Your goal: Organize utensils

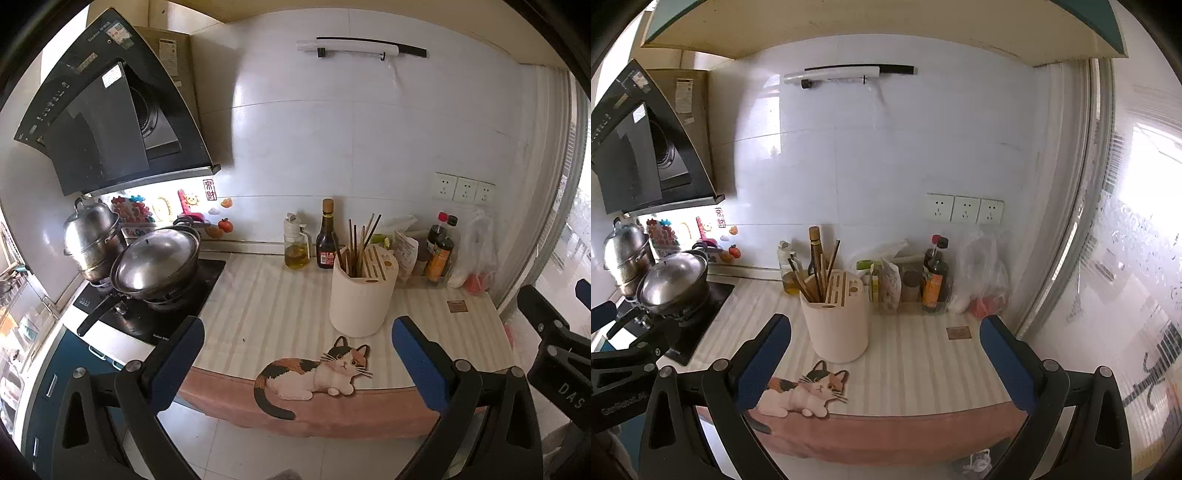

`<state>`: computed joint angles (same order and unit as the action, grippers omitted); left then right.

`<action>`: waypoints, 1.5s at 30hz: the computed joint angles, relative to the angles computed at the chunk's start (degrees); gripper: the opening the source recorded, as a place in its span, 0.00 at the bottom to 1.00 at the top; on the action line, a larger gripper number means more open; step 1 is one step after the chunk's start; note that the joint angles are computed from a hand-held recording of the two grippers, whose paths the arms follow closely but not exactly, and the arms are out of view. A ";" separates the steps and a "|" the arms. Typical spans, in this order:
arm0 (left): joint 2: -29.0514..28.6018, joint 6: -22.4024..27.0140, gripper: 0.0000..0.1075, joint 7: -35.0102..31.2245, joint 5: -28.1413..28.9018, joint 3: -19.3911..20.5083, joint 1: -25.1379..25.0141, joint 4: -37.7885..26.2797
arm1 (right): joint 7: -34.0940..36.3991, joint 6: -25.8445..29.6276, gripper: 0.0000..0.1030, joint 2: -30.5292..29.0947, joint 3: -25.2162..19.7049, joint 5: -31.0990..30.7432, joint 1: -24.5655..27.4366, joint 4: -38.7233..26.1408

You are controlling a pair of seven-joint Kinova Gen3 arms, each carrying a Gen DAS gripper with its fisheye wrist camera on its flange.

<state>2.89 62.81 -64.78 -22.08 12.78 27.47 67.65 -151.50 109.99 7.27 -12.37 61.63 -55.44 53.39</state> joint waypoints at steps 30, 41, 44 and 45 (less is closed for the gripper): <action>0.57 -2.80 0.96 -2.53 3.22 -1.04 -1.49 0.62 | 0.98 -0.28 1.00 1.72 2.14 -1.80 -0.47 -1.64; 0.11 -3.15 0.96 -1.02 1.72 -0.70 -1.15 1.37 | 1.19 -0.46 1.00 1.50 2.08 -2.09 -0.18 -1.31; 0.20 -2.95 0.96 -1.00 1.61 -0.60 -1.13 1.20 | 1.20 -0.48 1.00 1.42 1.92 -2.06 -0.12 -1.01; 0.11 -2.74 0.96 -1.04 1.74 -0.64 -1.18 1.05 | 1.10 -0.40 1.00 1.52 1.90 -2.09 -0.12 -1.22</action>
<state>3.00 60.07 -65.82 -20.35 12.14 26.29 68.70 -150.40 109.59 8.80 -10.47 59.54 -55.55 52.17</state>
